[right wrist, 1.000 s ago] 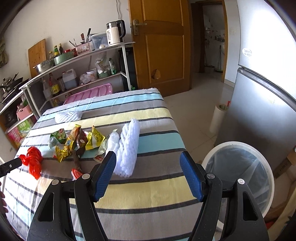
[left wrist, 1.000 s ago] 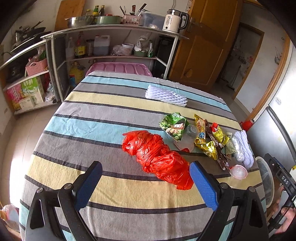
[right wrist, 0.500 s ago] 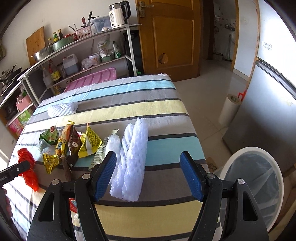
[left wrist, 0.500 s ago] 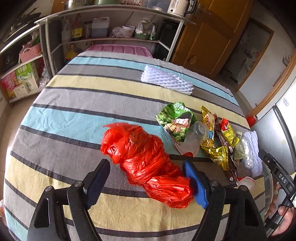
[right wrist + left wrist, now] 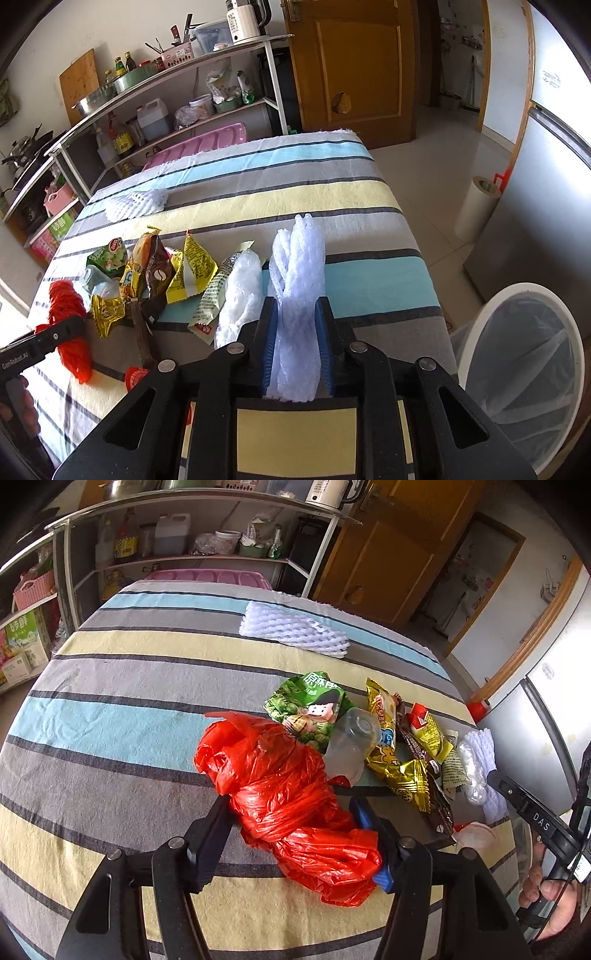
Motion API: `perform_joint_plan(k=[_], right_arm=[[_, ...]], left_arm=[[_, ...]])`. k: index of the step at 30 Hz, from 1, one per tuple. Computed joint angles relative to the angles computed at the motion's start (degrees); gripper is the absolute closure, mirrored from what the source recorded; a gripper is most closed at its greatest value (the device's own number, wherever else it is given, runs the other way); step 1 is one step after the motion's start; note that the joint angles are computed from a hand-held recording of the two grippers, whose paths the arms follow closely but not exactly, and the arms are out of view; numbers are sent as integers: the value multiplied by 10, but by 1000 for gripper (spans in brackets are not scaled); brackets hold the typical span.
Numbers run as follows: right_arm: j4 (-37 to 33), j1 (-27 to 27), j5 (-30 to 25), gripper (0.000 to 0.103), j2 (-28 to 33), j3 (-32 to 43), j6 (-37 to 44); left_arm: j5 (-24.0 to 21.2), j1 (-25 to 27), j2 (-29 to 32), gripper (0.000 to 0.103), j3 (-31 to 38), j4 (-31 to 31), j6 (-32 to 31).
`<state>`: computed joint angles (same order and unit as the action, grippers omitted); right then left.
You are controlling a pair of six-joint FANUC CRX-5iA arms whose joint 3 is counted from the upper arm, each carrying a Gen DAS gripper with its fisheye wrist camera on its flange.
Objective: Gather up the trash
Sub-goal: 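Grasp the red plastic bag with the left tool while the right tool grasps the white foam net, then carry the red bag and white foam net over the trash bin with both tools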
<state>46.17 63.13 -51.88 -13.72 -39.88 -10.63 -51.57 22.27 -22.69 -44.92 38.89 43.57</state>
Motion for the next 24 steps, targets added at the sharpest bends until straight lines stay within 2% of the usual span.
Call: perform_joint_plan(k=[3, 9, 15, 24], right_arm=[[13, 7, -7, 95, -7, -7, -16], [18, 21, -15, 96, -13, -11, -17], [53, 44, -26, 96, -35, -30, -61], [90, 106, -98, 96, -73, -44, -121]], left_arm=[[-3, 1, -3, 40, -2, 2, -11], [-6, 14, -36, 40, -14, 4, -43], [-34, 37, -67, 40, -22, 34, -76], [-49, 12, -125, 40, -23, 55, -102]])
